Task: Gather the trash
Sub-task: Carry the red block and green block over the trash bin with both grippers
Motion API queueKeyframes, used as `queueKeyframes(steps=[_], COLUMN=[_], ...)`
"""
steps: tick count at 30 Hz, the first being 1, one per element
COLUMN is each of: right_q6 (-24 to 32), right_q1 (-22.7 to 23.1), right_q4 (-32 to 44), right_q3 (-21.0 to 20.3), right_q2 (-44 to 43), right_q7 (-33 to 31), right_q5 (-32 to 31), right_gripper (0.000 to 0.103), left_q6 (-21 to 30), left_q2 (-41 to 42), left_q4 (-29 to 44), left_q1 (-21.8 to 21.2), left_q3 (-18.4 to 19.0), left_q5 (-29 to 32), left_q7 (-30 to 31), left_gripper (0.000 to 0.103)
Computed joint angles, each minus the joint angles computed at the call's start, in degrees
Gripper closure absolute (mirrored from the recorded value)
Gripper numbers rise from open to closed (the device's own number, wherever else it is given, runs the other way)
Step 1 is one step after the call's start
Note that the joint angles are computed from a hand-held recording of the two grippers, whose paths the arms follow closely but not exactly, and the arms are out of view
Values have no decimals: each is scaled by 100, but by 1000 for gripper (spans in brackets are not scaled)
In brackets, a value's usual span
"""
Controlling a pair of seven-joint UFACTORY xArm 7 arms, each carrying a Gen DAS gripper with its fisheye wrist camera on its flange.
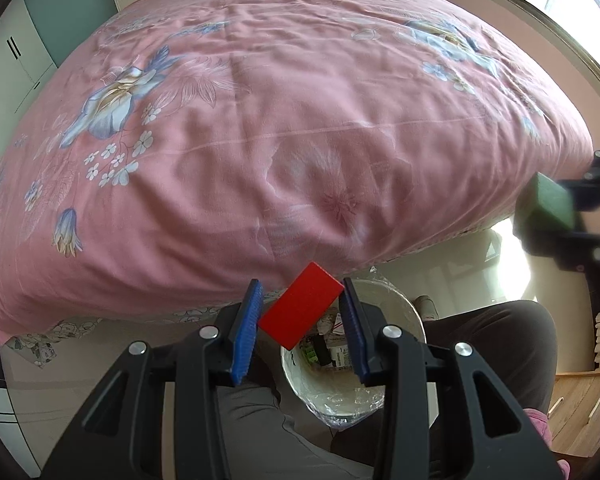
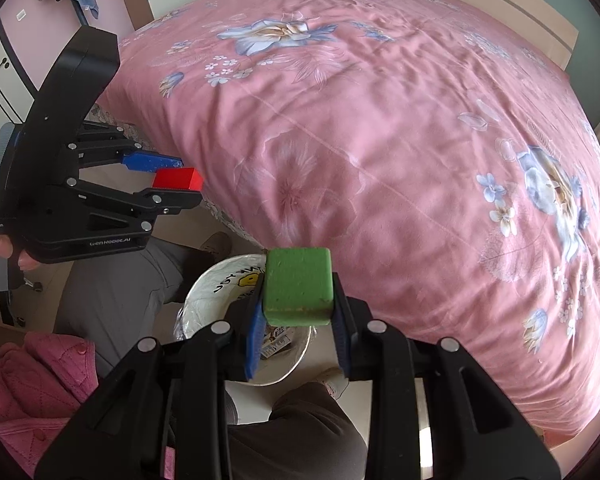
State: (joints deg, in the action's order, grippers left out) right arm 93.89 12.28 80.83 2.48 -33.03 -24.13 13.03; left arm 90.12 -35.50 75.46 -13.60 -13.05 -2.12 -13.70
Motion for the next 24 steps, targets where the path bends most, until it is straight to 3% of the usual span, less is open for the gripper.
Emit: queueKeyframes(steps=[24], right_q6=[-754], right_q1=[232], right_q4=[-3259], right_q3=[206], right_q2=[-694], right_q7=[682], right_q5=[443], right_gripper=[72], left_q6=[-808], left_q2=[-671], left_q4=[-2724], left_q1=[-434], left_q3=[142], left_q5=[-801], left_q7=[-353], left_gripper=[62])
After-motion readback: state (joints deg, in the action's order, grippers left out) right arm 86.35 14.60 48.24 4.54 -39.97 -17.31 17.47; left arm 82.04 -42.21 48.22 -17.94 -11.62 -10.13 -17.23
